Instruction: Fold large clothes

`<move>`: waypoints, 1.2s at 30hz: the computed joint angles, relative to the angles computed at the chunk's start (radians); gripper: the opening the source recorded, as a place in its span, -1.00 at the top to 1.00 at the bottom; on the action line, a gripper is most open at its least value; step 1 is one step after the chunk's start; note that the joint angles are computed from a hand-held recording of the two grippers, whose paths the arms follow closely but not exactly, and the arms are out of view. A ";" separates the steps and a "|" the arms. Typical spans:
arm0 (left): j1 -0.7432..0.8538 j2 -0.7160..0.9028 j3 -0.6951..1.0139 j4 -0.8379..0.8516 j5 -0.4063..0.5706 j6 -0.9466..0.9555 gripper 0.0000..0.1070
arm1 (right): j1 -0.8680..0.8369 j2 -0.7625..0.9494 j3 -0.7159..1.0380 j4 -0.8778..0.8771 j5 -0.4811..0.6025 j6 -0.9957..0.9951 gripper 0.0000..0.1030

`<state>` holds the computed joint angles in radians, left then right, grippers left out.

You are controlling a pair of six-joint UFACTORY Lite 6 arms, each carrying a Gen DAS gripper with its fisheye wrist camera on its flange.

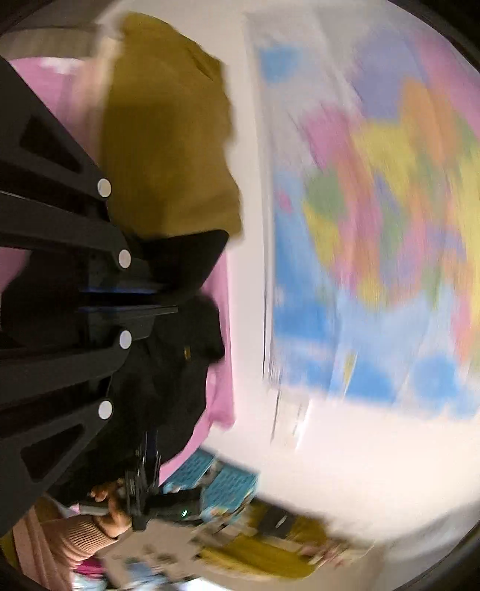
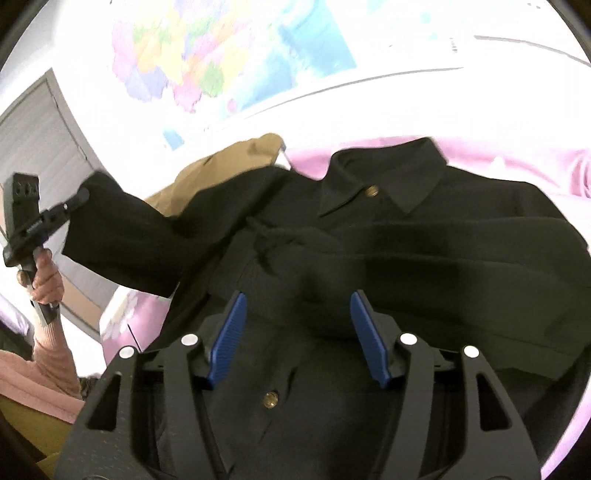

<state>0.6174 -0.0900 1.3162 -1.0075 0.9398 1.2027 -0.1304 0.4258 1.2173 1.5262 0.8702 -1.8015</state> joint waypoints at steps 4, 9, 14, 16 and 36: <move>-0.316 0.106 0.089 0.135 -0.155 -0.139 0.93 | -0.057 -0.018 -0.042 0.000 0.049 -0.010 -0.15; -0.548 0.363 0.211 0.281 -0.233 -0.275 0.58 | -0.083 -0.053 -0.102 -0.010 0.068 -0.038 -0.16; -0.576 0.340 0.098 0.291 -0.372 -0.264 -0.05 | -0.049 -0.101 -0.158 -0.019 0.069 -0.068 -0.21; -0.487 0.283 0.035 0.112 -0.315 -0.106 -0.17 | -0.013 -0.112 -0.166 -0.024 0.065 -0.068 -0.25; -0.168 0.236 -0.132 0.011 -0.272 0.032 -0.19 | 0.263 -0.045 -0.086 0.078 -0.152 -0.181 0.85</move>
<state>0.4491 0.1461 1.1840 -0.9963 0.6675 1.2345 0.1329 0.3811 1.1317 1.6040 0.7186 -1.9828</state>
